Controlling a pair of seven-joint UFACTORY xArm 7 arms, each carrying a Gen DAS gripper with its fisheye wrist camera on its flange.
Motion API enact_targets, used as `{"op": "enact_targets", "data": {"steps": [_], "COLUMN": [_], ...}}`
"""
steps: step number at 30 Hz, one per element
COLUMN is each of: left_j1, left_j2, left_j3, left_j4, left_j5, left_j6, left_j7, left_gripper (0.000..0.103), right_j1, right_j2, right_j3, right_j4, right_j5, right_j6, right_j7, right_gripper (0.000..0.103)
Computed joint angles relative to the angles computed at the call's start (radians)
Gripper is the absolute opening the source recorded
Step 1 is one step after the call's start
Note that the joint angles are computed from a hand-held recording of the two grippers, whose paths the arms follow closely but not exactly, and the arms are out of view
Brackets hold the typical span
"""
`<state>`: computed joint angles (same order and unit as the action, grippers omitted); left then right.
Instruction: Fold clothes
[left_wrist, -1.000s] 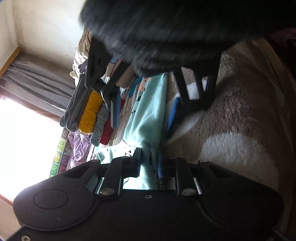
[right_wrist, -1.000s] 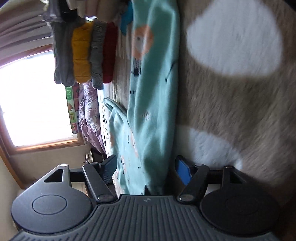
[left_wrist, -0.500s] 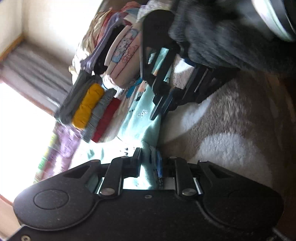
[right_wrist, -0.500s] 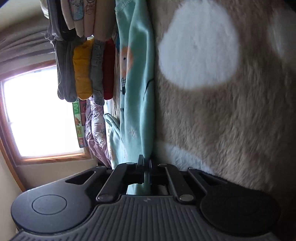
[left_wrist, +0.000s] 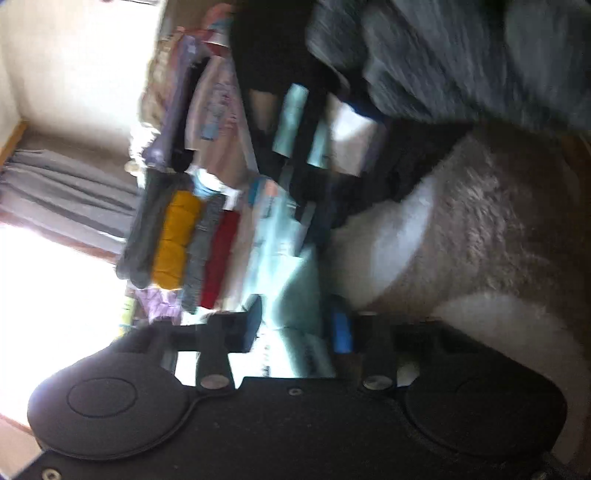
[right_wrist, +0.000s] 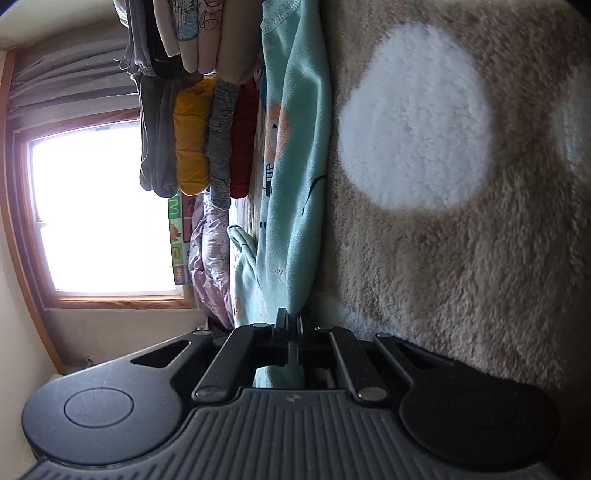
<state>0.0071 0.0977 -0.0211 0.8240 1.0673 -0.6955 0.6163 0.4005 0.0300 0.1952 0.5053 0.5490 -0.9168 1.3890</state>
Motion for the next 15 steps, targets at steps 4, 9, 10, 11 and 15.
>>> {"op": "enact_targets", "data": {"steps": [4, 9, 10, 11, 15], "left_j1": [-0.004, 0.021, 0.041, 0.02, 0.0], "left_j2": [0.014, 0.023, 0.023, 0.02, 0.031], "left_j3": [0.002, 0.005, -0.017, 0.004, 0.004], "left_j4": [-0.05, -0.023, -0.005, 0.0, -0.041], "left_j5": [-0.086, -0.01, 0.012, 0.015, -0.103], "left_j6": [-0.05, -0.071, -0.049, -0.041, -0.094], "left_j7": [0.141, 0.041, -0.009, -0.018, 0.162], "left_gripper": [0.008, 0.008, 0.009, 0.011, 0.018], "right_j1": [-0.004, -0.004, -0.005, -0.007, 0.0], "right_j2": [0.0, -0.009, -0.011, -0.018, -0.042], "right_j3": [-0.002, -0.001, -0.001, -0.003, 0.008], "right_j4": [-0.004, -0.005, -0.006, -0.006, -0.01], "right_j5": [-0.006, 0.018, 0.021, 0.016, 0.058], "right_j6": [0.002, 0.016, 0.02, 0.035, 0.061], "right_j7": [0.012, 0.019, 0.023, 0.024, -0.046], "right_gripper": [0.005, 0.005, 0.005, 0.005, 0.005]}}
